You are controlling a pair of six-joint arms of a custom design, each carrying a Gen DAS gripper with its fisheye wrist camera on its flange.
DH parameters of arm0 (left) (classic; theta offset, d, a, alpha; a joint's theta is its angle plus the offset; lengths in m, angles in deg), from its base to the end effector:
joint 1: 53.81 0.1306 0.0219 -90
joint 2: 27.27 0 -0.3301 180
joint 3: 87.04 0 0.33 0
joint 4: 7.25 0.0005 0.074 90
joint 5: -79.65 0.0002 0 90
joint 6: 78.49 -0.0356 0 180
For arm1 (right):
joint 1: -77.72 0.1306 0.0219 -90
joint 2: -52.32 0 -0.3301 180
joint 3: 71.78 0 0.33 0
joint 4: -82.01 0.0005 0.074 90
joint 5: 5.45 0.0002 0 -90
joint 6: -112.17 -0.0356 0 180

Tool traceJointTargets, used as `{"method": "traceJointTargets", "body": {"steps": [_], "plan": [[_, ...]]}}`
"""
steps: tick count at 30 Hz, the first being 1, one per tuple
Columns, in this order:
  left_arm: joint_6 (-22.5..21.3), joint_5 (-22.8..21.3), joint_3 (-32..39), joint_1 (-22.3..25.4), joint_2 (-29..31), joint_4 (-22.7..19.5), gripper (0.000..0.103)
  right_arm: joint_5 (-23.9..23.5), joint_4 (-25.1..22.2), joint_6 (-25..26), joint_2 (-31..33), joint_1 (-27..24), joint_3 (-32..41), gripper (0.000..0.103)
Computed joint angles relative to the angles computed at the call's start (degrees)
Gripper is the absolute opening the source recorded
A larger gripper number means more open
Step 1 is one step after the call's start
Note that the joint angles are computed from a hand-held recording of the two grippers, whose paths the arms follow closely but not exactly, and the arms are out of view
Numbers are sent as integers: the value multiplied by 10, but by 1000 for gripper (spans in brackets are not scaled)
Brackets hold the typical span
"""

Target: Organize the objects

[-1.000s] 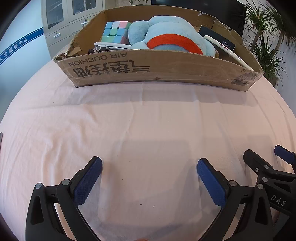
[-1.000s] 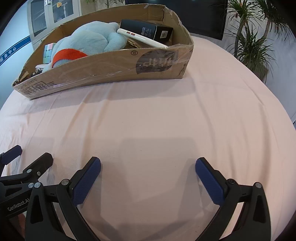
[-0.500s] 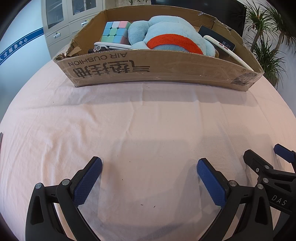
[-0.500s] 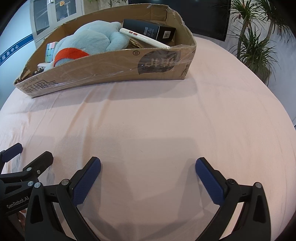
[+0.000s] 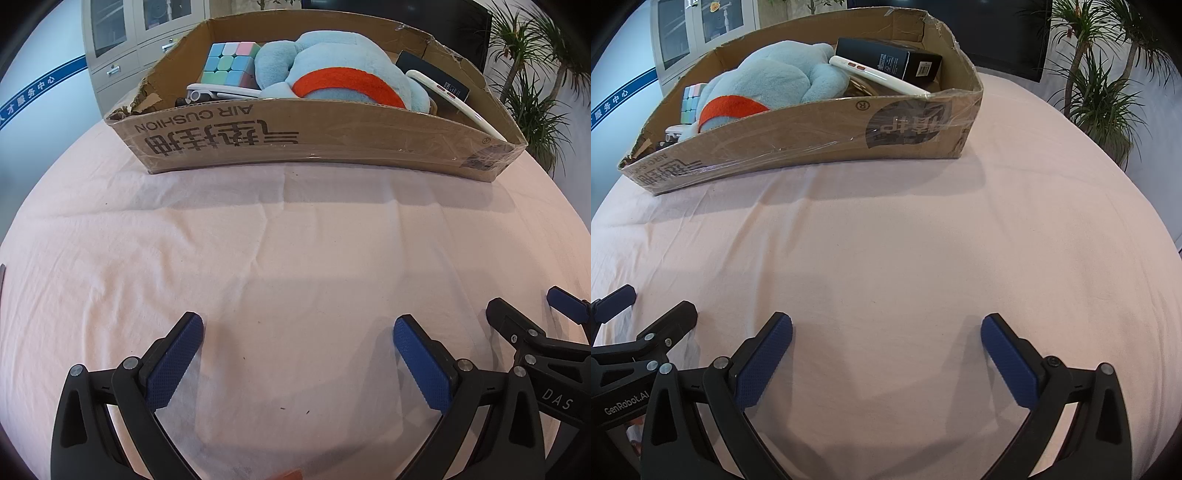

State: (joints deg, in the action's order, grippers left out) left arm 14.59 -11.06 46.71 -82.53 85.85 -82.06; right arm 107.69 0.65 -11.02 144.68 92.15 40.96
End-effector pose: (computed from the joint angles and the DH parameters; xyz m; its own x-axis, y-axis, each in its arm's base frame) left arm 0.4598 -0.2520 0.4615 -0.7356 0.3418 -0.5849 0.4352 0.9001 -0.0214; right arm 0.3875 0.0848 0.4819 -0.7331 0.3311 -0.5941 0.4263 0.9043 -0.0220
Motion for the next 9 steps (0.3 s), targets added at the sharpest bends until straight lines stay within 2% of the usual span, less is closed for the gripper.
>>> {"method": "traceJointTargets", "body": {"steps": [9], "plan": [[5,-4,-4,-4,-3,1,103,0,0,0,0,0,0,102]]}}
